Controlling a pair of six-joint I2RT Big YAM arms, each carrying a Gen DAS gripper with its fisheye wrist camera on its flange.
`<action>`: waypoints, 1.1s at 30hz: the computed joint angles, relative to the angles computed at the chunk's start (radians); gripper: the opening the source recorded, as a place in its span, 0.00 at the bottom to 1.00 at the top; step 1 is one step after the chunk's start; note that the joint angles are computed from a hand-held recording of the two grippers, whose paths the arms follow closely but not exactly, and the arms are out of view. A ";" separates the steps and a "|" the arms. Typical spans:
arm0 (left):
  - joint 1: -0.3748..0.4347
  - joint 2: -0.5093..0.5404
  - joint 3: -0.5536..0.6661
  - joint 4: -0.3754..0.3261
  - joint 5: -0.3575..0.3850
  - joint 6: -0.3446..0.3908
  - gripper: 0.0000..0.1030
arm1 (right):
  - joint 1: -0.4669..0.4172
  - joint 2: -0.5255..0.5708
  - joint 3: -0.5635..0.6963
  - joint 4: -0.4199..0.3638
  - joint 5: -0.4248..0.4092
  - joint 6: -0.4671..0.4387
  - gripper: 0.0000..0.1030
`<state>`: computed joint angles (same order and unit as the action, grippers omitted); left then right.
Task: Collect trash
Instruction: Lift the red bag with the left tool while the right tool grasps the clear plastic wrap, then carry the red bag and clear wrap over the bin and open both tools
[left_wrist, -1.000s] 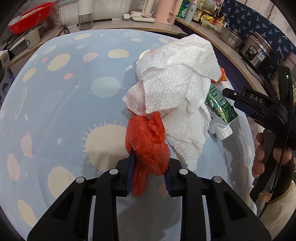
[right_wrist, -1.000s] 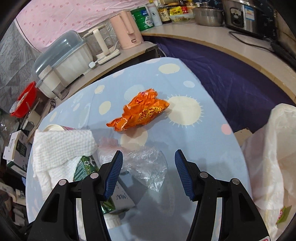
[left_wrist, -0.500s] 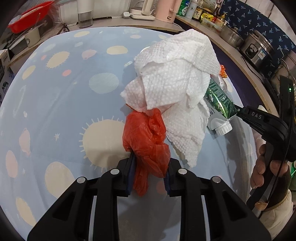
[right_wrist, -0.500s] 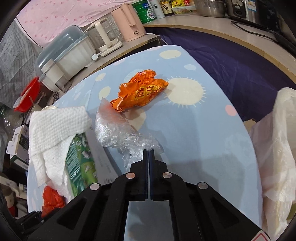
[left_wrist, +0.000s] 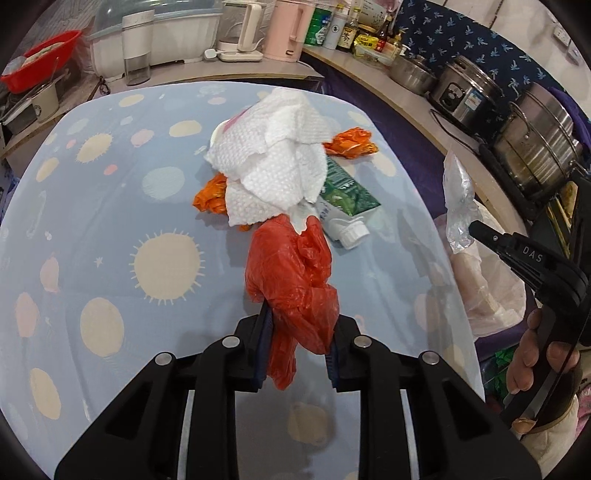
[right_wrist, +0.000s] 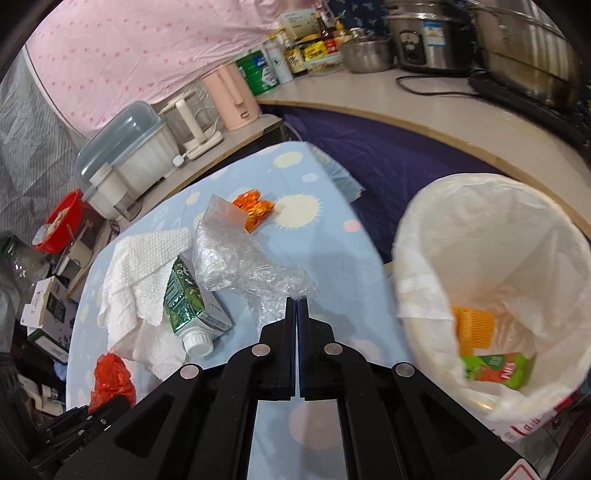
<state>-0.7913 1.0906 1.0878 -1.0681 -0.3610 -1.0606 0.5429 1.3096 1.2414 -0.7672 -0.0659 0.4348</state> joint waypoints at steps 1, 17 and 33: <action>-0.013 0.001 0.008 0.001 -0.004 -0.001 0.22 | -0.009 -0.020 -0.010 -0.004 0.004 0.000 0.01; -0.157 0.100 0.170 0.031 -0.028 0.045 0.22 | -0.164 -0.213 -0.132 -0.031 -0.013 0.000 0.01; -0.165 0.345 0.432 0.083 0.012 0.227 0.22 | -0.346 -0.273 -0.204 -0.038 -0.065 -0.024 0.01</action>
<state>-0.9562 1.4359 1.5195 -0.9850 -0.3493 -0.8338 0.1972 1.0362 1.0373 -0.8048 -0.1312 0.4108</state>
